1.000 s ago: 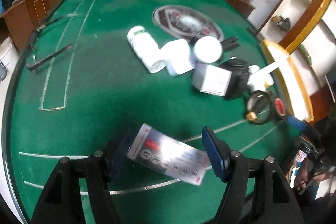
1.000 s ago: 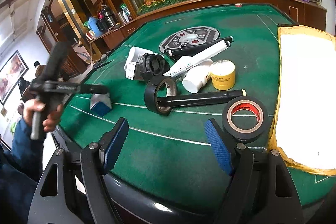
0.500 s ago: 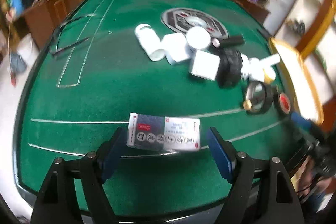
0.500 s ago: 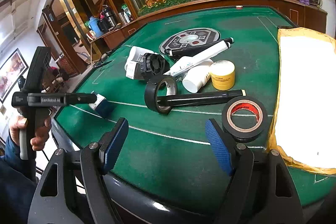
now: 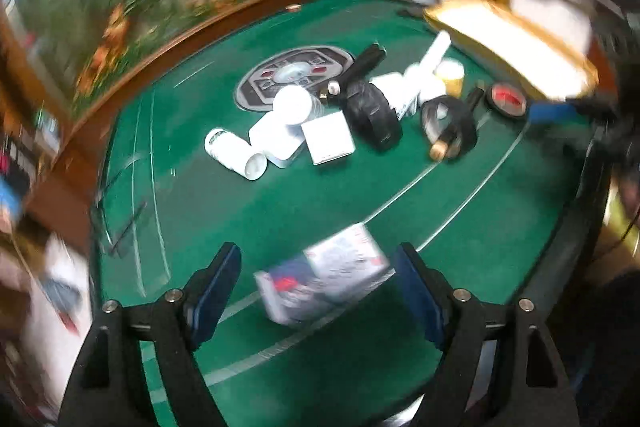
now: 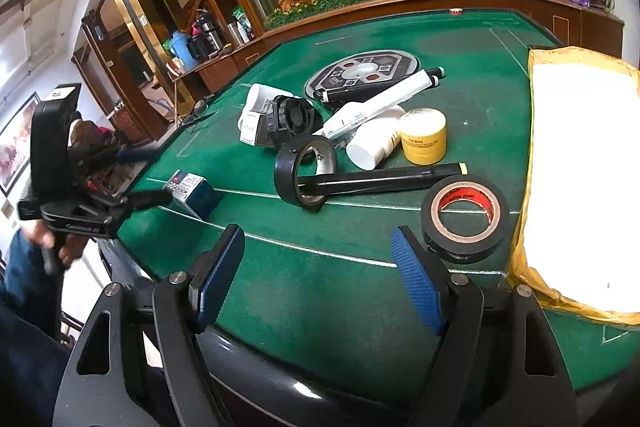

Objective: Organize rigid objects
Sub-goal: 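Grasp the blue-and-white medicine box with the left tool, then grasp the brown tape roll with the right tool while the left tool holds the box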

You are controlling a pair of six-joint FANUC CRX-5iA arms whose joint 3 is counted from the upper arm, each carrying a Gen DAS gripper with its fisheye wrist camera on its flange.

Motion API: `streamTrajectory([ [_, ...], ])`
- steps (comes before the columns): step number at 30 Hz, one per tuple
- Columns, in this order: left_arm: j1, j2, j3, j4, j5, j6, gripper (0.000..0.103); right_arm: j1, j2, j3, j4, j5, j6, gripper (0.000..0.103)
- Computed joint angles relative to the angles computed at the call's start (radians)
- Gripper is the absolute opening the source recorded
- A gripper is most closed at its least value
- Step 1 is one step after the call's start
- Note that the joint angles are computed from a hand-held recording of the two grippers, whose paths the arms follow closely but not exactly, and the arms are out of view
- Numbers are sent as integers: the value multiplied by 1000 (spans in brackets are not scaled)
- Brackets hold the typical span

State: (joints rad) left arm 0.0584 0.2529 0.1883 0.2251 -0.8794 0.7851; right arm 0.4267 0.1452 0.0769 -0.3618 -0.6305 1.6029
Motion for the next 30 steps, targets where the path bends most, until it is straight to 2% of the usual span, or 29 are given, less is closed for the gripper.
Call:
streamTrajectory([
  [1,1,23,30,-22,-26,-27,80,1,1,1,-1,0,0,77],
  [3,18,52,47,34,-76,-173,80,7,-2,-2,11,0,-5,77],
  [5,13,75,68,13,-94,-221,80,16,-8,-12,31,9,-15,77],
  [6,13,95,89,9,-133,-251,80,20,-11,-16,41,14,-23,77],
  [7,11,103,91,3,-140,-278,80,21,-12,-16,44,15,-27,77],
  [9,14,97,57,46,-88,-299,82,25,-12,-16,55,17,-42,77],
  [11,8,110,70,46,-73,-199,80,32,-5,-8,76,9,-61,77],
  [14,-19,102,63,-37,6,16,48,51,8,3,139,8,-115,77],
  [16,-26,102,68,-33,-9,85,38,63,24,23,168,0,-143,77],
  [18,-25,80,24,27,-8,92,35,83,49,47,224,-3,-194,77],
  [21,-42,51,-16,9,22,146,35,118,94,82,322,-13,-265,76],
  [22,-43,43,-29,11,28,161,35,130,104,85,358,-7,-295,68],
  [23,-38,41,-36,28,28,163,35,146,125,92,429,-7,-356,55],
  [24,-32,42,-41,47,25,164,35,157,142,99,482,-16,-397,48],
  [25,-25,46,-41,66,17,167,35,169,159,106,541,-30,-437,35],
  [26,-19,52,-38,87,7,167,35,177,198,145,591,-89,-470,26],
  [28,-13,54,-41,110,4,157,35,168,228,186,553,-127,-476,19],
  [30,-9,61,-41,124,14,137,36,171,214,145,612,-97,-536,18],
])
